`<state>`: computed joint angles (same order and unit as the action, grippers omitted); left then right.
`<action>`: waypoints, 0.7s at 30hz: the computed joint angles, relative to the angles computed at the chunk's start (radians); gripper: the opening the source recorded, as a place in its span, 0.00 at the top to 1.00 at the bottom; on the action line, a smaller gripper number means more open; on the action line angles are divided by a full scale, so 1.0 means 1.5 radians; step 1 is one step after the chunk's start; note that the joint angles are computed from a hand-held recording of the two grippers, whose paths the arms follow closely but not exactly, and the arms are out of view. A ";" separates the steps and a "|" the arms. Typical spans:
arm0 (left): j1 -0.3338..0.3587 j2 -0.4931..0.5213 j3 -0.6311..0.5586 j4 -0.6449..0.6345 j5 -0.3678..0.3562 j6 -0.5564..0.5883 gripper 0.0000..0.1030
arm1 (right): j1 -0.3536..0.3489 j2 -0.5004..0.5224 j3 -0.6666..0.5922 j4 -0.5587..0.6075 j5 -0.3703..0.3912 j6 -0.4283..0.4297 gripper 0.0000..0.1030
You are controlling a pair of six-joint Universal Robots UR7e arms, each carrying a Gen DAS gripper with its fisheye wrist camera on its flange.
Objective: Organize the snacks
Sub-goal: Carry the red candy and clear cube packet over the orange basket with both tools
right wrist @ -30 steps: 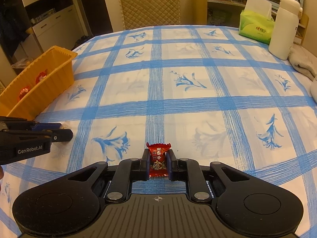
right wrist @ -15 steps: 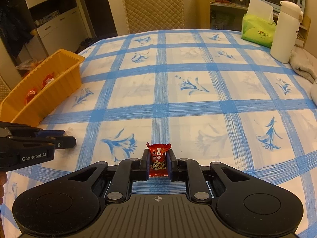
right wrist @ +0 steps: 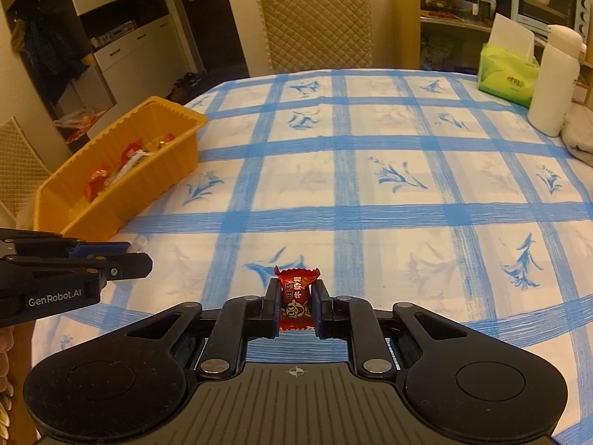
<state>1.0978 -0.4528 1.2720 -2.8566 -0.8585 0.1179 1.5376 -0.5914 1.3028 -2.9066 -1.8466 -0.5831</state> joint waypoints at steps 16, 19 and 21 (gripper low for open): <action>-0.013 -0.105 0.117 -0.103 0.020 0.015 0.82 | 0.050 0.006 0.010 0.025 0.046 -0.006 0.84; -0.009 -0.120 0.128 -0.117 0.026 0.023 0.82 | 0.062 0.016 0.001 0.028 0.057 -0.005 0.84; -0.006 -0.129 0.133 -0.127 0.029 0.032 0.82 | 0.070 0.024 -0.008 0.034 0.064 -0.001 0.84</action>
